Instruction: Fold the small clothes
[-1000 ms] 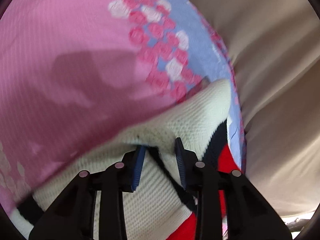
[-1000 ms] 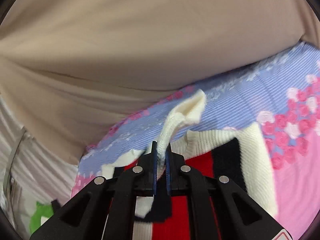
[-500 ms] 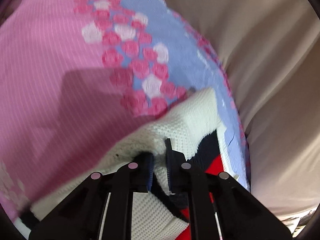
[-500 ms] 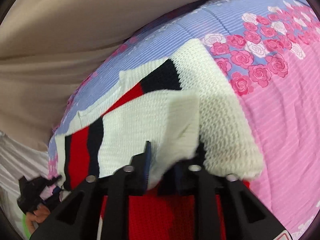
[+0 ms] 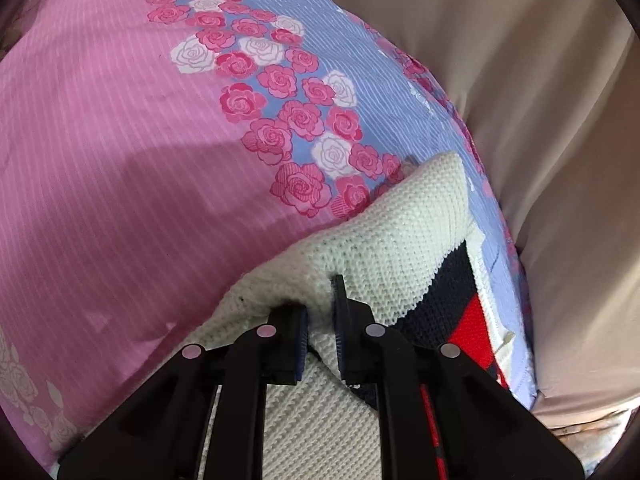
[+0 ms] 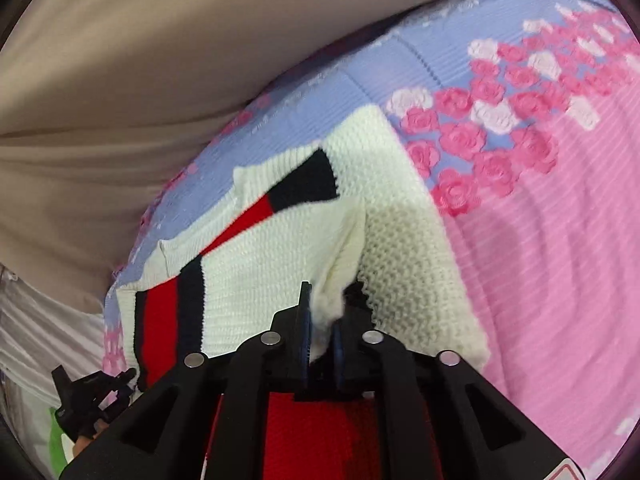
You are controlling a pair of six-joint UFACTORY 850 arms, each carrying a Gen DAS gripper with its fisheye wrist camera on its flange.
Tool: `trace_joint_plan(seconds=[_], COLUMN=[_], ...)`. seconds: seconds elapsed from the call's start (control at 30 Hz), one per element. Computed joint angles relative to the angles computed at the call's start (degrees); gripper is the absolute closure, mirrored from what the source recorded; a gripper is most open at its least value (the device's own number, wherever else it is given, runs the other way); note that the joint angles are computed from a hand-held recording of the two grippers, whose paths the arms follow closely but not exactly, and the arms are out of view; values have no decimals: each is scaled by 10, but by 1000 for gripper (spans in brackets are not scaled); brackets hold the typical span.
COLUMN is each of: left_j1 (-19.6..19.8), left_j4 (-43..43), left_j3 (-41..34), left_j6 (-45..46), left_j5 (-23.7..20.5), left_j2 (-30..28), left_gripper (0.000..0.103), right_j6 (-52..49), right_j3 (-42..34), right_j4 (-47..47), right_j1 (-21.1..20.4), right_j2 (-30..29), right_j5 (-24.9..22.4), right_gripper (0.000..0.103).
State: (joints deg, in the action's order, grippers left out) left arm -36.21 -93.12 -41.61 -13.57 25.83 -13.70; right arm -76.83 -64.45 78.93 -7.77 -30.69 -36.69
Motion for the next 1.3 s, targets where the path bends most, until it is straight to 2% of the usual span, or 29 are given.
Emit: trace_joint_plan(seconds=[0.07, 0.13, 0.17, 0.2, 0.23, 0.27, 0.37, 0.43, 0.53, 0.63, 0.67, 0.7, 0.73, 0.83, 1.0, 1.1, 1.17, 1.2, 1.23, 1.27, 1.3], left_j1=[-3, -4, -4, -4, -2, 0, 9, 14, 17, 16, 15, 15, 14, 11, 13, 14, 19, 16, 8, -5, -23], left_j4=[32, 57, 68, 83, 92, 103, 159, 199, 220, 225, 230, 233, 233, 226, 181, 121, 157, 167, 152, 114, 54], left_j3=[10, 16, 18, 22, 22, 24, 36, 45, 48, 48, 49, 50, 50, 50, 38, 24, 36, 46, 58, 69, 75], left_j6=[-26, -41, -49, -64, -70, -79, -125, -155, -155, -147, -148, -146, -140, -127, -65, 25, -1, -17, -16, 10, 58], left_j5=[-3, -3, -3, -5, -7, -11, -25, -30, -33, -31, -29, -28, -28, -25, -25, -33, -53, -58, -59, -55, -40], left_j2=[6, 8, 8, 10, 10, 12, 21, 26, 28, 28, 28, 28, 27, 27, 20, 15, 30, 44, 62, 79, 93], left_gripper=[91, 91, 91, 91, 91, 91, 91, 91, 91, 91, 91, 91, 91, 91, 91, 91, 88, 81, 65, 58, 47], right_j6=[-14, -72, -105, -113, -103, -75, -40, -49, -8, 76, 99, 116, 119, 84, 138, 149, 196, 202, 184, 142, 93], right_j3=[35, 63, 75, 72, 63, 39, -46, -93, -176, -244, -260, -282, -289, -283, -303, -309, -323, -314, -294, -255, -209], right_j4=[26, 76, 94, 87, 57, 3, -93, -117, -203, -291, -316, -331, -335, -315, -376, -371, -391, -376, -339, -279, -219], right_j1=[4, 22, 35, 48, 63, 84, 173, 229, 303, 341, 348, 353, 353, 367, 388, 385, 378, 369, 360, 342, 322], right_j2=[42, 84, 108, 115, 114, 100, 38, -2, -73, -129, -143, -160, -164, -160, -175, -176, -179, -169, -152, -118, -81], right_j5=[63, 157, 176, 172, 144, 92, -8, -17, 13, 31, 28, 16, 6, 56, 91, 84, 52, 43, 41, 42, 45], right_gripper=[81, 79, 77, 70, 64, 55, 53, 50, 47, 47, 59, 98, 98, 100, 100, 100, 98, 94, 93, 91, 86])
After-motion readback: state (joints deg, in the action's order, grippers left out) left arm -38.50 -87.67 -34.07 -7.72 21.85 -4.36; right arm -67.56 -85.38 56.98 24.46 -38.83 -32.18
